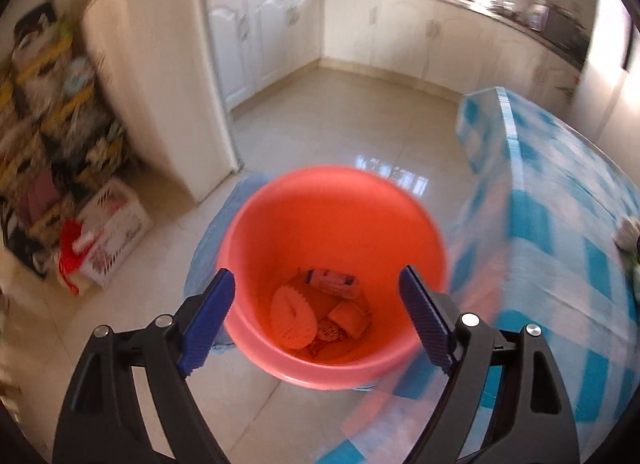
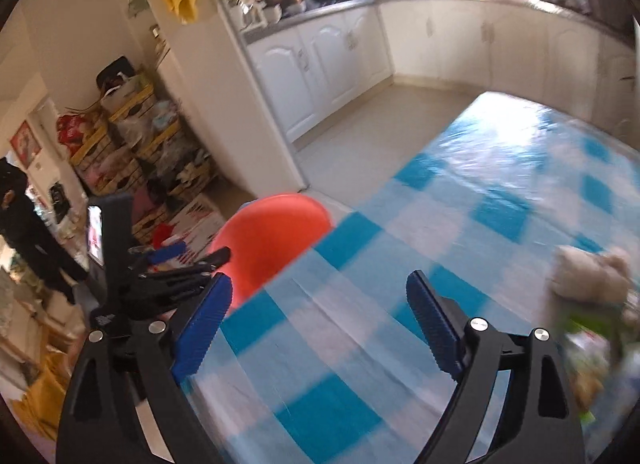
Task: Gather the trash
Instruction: 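Return both open tools to the remaining trash on the table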
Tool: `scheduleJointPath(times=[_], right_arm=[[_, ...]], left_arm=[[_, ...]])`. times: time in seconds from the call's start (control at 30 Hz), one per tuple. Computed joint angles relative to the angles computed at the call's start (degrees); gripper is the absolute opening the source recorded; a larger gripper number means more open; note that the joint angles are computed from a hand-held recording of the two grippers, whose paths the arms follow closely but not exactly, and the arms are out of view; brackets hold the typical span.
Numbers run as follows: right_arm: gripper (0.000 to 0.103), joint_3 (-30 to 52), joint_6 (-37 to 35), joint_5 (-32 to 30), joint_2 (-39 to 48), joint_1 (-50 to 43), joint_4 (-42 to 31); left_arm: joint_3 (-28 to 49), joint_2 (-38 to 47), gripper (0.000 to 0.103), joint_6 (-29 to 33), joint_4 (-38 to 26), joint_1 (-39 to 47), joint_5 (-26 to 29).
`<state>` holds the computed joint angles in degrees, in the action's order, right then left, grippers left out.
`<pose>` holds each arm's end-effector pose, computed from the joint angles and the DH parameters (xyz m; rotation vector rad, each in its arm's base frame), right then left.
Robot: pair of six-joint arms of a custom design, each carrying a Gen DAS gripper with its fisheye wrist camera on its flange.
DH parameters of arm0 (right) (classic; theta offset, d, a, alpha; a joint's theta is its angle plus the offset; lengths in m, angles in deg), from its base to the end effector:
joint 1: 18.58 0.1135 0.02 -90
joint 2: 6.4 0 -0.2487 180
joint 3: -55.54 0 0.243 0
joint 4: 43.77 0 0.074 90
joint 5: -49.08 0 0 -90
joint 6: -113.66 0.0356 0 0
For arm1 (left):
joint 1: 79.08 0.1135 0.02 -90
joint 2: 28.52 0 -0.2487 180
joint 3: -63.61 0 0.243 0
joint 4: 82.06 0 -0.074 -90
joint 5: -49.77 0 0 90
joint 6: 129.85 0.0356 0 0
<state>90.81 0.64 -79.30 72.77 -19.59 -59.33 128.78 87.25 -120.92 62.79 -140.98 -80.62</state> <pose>0.2005 0.0186 0.1015 -0.6841 2.3194 0.6827 0.1569 -0.2448 0.0489 -0.4397 2.4036 0.1994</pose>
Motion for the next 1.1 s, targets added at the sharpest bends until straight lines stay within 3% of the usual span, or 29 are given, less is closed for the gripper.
scheduleJointPath(times=[0.2, 0.37, 0.47, 0.57, 0.7, 0.97, 1.1], right_arm=[[0.089, -4.30, -14.09, -7.28, -8.65, -21.63, -13.17], [0.089, 1.54, -35.81, -13.20, -2.58, -44.86, -29.28], [0.089, 7.17, -43.67, -14.61, 4.06, -56.01, -36.45], [0.089, 12.21, -47.53, -14.40, 10.47, -64.18, -38.91], [0.089, 18.06, -47.71, -13.17, 19.21, -71.78, -38.29], [0.089, 30.45, -36.61, -13.92, 32.26, -78.24, -35.57], [0.089, 35.35, -34.91, -13.83, 37.18, -78.75, -37.05]], left_arm=[[11.63, 2.60, 0.089, 6.28, -4.76, -5.74, -3.00], [19.47, 5.79, 0.089, 13.04, -3.53, -8.79, -2.41], [24.74, 8.82, 0.089, 17.61, -2.08, -10.32, -0.80], [30.44, 12.26, 0.089, 21.18, -2.02, -11.99, 0.54], [40.52, 18.29, 0.089, 26.38, -3.32, -13.54, 3.00], [63.78, 31.06, 0.089, 36.09, -7.45, -15.28, 8.68], [81.83, 40.81, 0.089, 40.35, -14.35, -14.91, 10.35]])
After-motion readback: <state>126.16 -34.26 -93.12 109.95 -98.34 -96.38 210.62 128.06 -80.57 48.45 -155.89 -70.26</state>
